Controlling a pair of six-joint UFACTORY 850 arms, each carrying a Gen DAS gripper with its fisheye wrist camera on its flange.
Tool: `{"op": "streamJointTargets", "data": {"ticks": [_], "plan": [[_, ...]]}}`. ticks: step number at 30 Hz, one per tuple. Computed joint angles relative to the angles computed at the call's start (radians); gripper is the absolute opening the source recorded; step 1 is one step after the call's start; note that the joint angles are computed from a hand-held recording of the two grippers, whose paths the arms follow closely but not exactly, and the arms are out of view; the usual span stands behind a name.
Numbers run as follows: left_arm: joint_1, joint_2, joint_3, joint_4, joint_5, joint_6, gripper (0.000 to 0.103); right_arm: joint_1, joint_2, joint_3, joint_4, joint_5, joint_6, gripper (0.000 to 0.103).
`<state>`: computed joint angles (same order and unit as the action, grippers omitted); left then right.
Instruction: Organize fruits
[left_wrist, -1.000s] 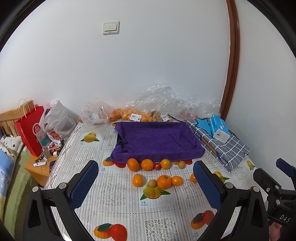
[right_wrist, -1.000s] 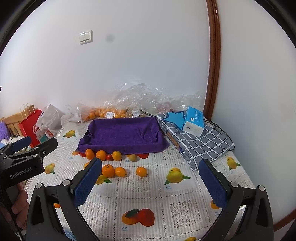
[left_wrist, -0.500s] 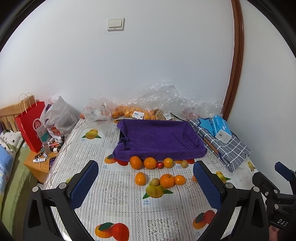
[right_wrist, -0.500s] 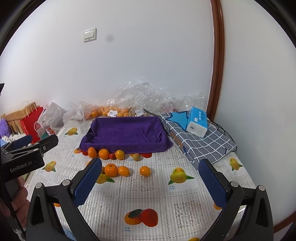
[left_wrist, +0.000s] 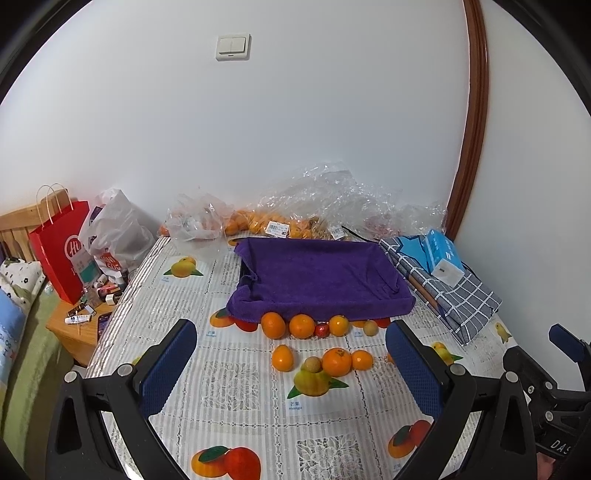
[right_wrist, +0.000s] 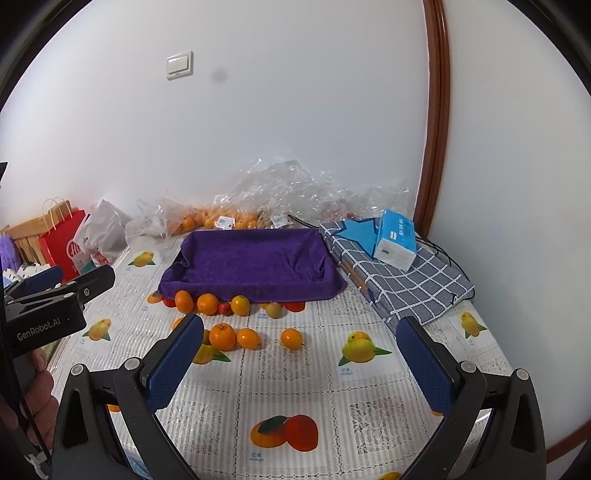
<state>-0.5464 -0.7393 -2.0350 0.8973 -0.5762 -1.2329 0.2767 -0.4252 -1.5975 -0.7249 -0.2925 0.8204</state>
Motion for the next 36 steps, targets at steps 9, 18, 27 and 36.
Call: {"op": "streamJointTargets", "data": {"ticks": [9, 18, 27, 36], "plan": [[0.002, -0.003, -0.003, -0.004, 0.003, 0.02, 0.103, -0.005, 0.006, 0.009, 0.035, 0.027, -0.021, 0.103], [0.002, -0.02, -0.028, -0.016, -0.007, 0.036, 0.103, -0.007, 0.004, 0.011, -0.039, 0.023, 0.044, 0.103], [0.007, -0.057, -0.08, -0.061, -0.025, 0.095, 0.103, -0.023, -0.033, -0.026, 0.017, 0.005, -0.004, 0.103], [0.026, -0.117, -0.147, -0.128, -0.036, 0.163, 0.103, -0.036, -0.09, -0.072, 0.092, -0.027, -0.083, 0.103]]}}
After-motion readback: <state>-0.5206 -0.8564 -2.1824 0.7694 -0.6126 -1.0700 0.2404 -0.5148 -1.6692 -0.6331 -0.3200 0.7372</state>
